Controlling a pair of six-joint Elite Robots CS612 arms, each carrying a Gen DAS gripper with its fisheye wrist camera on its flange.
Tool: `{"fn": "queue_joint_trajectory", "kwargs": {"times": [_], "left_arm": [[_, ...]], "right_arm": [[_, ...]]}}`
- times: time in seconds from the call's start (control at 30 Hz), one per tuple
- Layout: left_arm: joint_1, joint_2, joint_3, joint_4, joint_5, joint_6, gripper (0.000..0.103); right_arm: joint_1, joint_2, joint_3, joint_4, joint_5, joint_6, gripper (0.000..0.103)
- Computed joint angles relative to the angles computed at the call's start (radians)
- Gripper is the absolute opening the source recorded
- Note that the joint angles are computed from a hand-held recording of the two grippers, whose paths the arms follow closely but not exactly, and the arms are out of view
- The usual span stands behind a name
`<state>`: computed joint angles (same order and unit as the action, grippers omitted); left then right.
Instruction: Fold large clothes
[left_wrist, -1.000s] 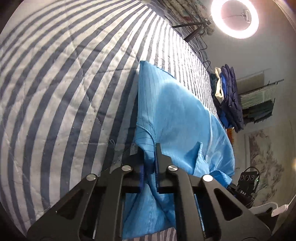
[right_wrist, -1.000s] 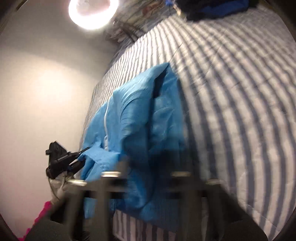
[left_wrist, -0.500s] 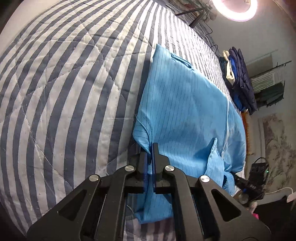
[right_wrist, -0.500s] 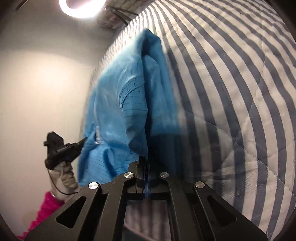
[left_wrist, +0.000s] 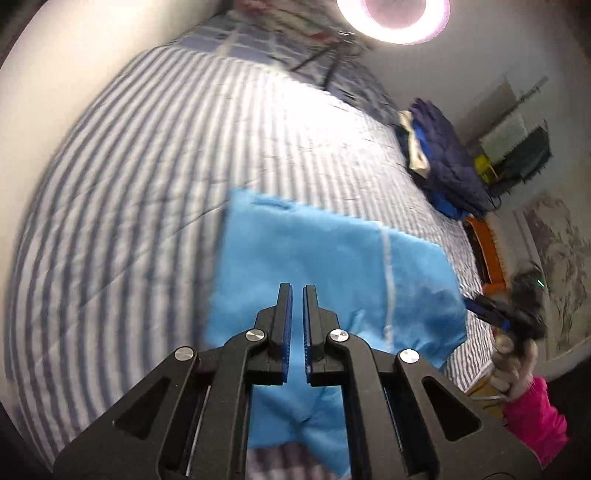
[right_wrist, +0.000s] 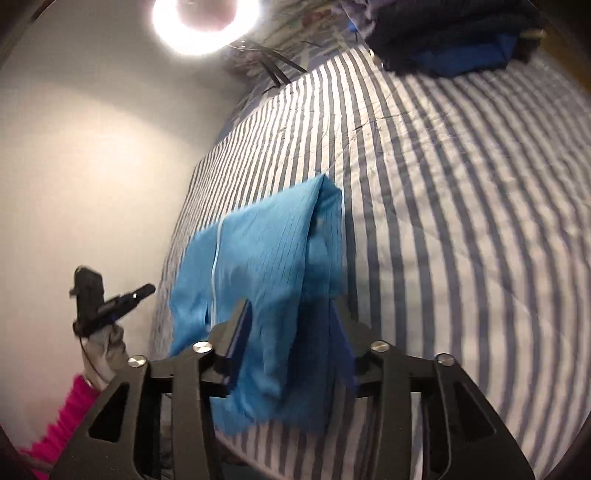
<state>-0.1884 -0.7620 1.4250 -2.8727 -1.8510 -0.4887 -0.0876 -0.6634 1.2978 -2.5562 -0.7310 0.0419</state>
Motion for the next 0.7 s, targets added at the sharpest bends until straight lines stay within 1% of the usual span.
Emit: {"fn": "queue_joint_trajectory", "kwargs": {"times": [0.1, 0.17, 0.2, 0.23, 0.27, 0.3, 0.37, 0.4, 0.43, 0.47, 0.5, 0.57, 0.6, 0.63, 0.67, 0.7], "left_arm": [[-0.016, 0.027, -0.057, 0.042, -0.001, 0.050, 0.002], [-0.023, 0.049, -0.093, 0.073, -0.002, 0.067, 0.002], [-0.024, 0.060, -0.107, 0.088, -0.007, 0.066, 0.002], [-0.025, 0.068, -0.116, 0.100, -0.011, 0.069, 0.002], [-0.026, 0.076, -0.127, 0.114, -0.010, 0.073, 0.002], [-0.026, 0.085, -0.136, 0.126, -0.007, 0.076, 0.002], [-0.026, 0.102, -0.155, 0.154, -0.003, 0.079, 0.002], [-0.027, 0.108, -0.162, 0.167, 0.000, 0.079, 0.002], [-0.026, 0.116, -0.166, 0.178, 0.003, 0.078, 0.002], [-0.025, 0.124, -0.169, 0.191, 0.001, 0.083, 0.002], [-0.024, 0.128, -0.165, 0.196, -0.002, 0.087, 0.002], [-0.030, 0.126, -0.157, 0.194, 0.007, 0.114, 0.002], [-0.032, 0.120, -0.154, 0.205, 0.017, 0.142, 0.002], [-0.032, 0.116, -0.154, 0.213, 0.018, 0.154, 0.002], [-0.031, 0.109, -0.151, 0.210, 0.017, 0.159, 0.002], [-0.030, 0.105, -0.147, 0.195, 0.015, 0.158, 0.002]], "right_arm": [[0.002, 0.085, -0.107, 0.026, 0.101, 0.091, 0.046], [0.009, 0.120, -0.150, 0.022, 0.119, 0.125, 0.046], [0.016, 0.142, -0.184, 0.034, 0.122, 0.125, 0.046], [0.021, 0.156, -0.207, 0.041, 0.123, 0.125, 0.038], [0.028, 0.169, -0.233, 0.050, 0.144, 0.110, 0.018], [0.033, 0.172, -0.246, 0.063, 0.154, 0.070, 0.011], [0.043, 0.157, -0.243, 0.047, 0.093, -0.027, 0.010], [0.053, 0.147, -0.242, 0.040, 0.021, -0.095, 0.009], [0.058, 0.146, -0.245, 0.045, -0.027, -0.120, 0.009], [0.064, 0.154, -0.260, 0.076, -0.096, -0.124, 0.009], [0.066, 0.162, -0.273, 0.106, -0.131, -0.120, 0.009], [0.064, 0.162, -0.271, 0.118, -0.145, -0.132, 0.010], [0.065, 0.152, -0.261, 0.114, -0.166, -0.137, 0.010], [0.066, 0.136, -0.248, 0.119, -0.195, -0.153, 0.010], [0.067, 0.120, -0.234, 0.119, -0.224, -0.168, 0.015], [0.067, 0.094, -0.202, 0.087, -0.267, -0.178, 0.015]]}}
